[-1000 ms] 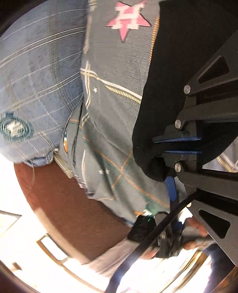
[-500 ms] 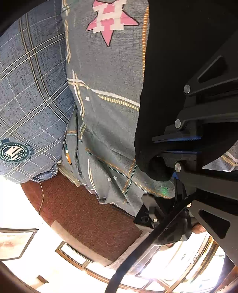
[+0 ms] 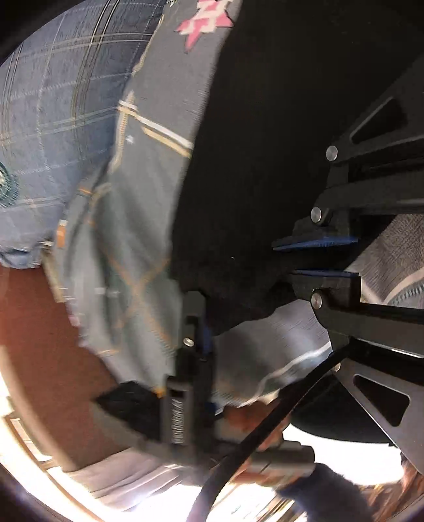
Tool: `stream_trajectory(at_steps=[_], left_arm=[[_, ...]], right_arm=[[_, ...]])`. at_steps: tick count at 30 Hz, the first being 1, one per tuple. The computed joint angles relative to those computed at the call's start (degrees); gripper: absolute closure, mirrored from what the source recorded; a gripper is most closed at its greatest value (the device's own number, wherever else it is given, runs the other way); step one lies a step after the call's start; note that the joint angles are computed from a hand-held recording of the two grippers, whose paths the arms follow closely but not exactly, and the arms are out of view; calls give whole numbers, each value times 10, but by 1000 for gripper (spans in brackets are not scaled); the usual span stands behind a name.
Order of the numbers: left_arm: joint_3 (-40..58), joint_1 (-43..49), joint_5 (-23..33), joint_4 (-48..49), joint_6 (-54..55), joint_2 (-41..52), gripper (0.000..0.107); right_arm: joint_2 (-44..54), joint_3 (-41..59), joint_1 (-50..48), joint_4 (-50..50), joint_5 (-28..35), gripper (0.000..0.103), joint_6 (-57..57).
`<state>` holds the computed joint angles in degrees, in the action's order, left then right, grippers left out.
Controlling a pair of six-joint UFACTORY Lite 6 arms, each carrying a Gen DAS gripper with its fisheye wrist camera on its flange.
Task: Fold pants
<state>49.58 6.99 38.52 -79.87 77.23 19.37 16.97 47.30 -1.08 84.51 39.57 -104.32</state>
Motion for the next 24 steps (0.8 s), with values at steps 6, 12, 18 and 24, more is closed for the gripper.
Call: stream_trajectory(at_steps=[6,12,18,24], left_arm=[[-52,-27,-108,-16,12,-46,80],[-117,-39,-140,-9,3,-168,54],[-128,-130,-160,-27,-14,-222,40],[-94,-242,-212,-118,21,-151,40]], right_arm=[[-61,-44,-41,-50,33,38,-12],[-149,-107,-201,-94,73,38,-31],[-106,-44,-338,-114,62,38,-19],[12,114,-322,-94,56,37,43]])
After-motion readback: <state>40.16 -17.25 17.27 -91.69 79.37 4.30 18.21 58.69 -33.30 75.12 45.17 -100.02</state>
